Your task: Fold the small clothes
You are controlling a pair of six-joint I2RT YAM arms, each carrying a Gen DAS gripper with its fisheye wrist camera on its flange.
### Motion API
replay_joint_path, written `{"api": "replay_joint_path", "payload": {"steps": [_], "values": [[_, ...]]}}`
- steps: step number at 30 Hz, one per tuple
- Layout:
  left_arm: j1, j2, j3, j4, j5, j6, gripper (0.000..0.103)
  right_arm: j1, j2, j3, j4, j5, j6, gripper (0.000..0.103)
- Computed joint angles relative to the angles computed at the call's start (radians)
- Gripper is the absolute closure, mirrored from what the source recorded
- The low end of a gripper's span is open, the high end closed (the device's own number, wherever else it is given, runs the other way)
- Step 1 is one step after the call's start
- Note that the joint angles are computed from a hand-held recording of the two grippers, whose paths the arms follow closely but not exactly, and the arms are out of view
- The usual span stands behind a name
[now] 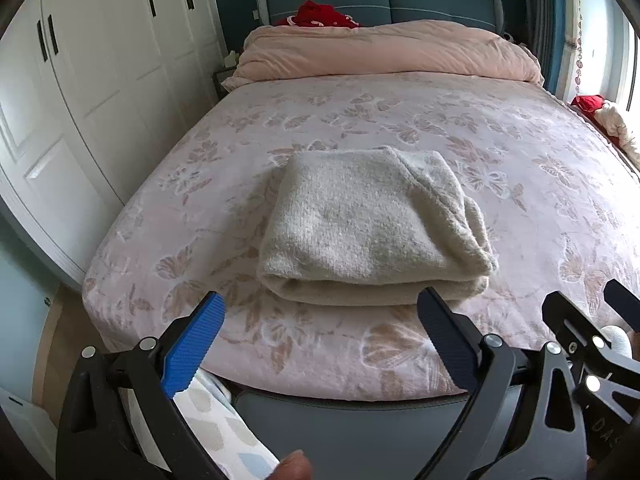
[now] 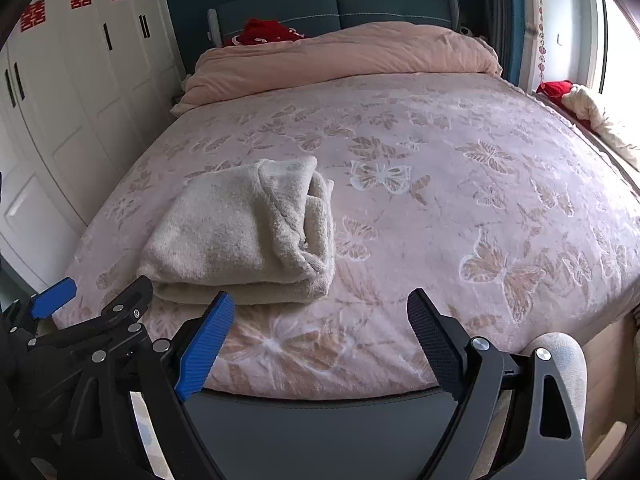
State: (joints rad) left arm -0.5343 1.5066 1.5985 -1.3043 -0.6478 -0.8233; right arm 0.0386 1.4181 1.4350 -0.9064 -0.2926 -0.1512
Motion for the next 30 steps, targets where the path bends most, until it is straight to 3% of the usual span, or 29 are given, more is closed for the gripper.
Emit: {"api": "replay_joint_path", "payload": {"steps": [18, 30], "values": [[0.004, -0.029, -0.043, 0.045, 0.004, 0.034, 0.008, 0.012, -0.035, -0.048, 0.031, 0.027, 0.035, 0.017], [0.034, -0.066, -0.077, 0.100, 0.064, 0.033, 0.005, 0.111, -0.085, -0.109, 0.068, 0.108, -0.079, 0.016]]}}
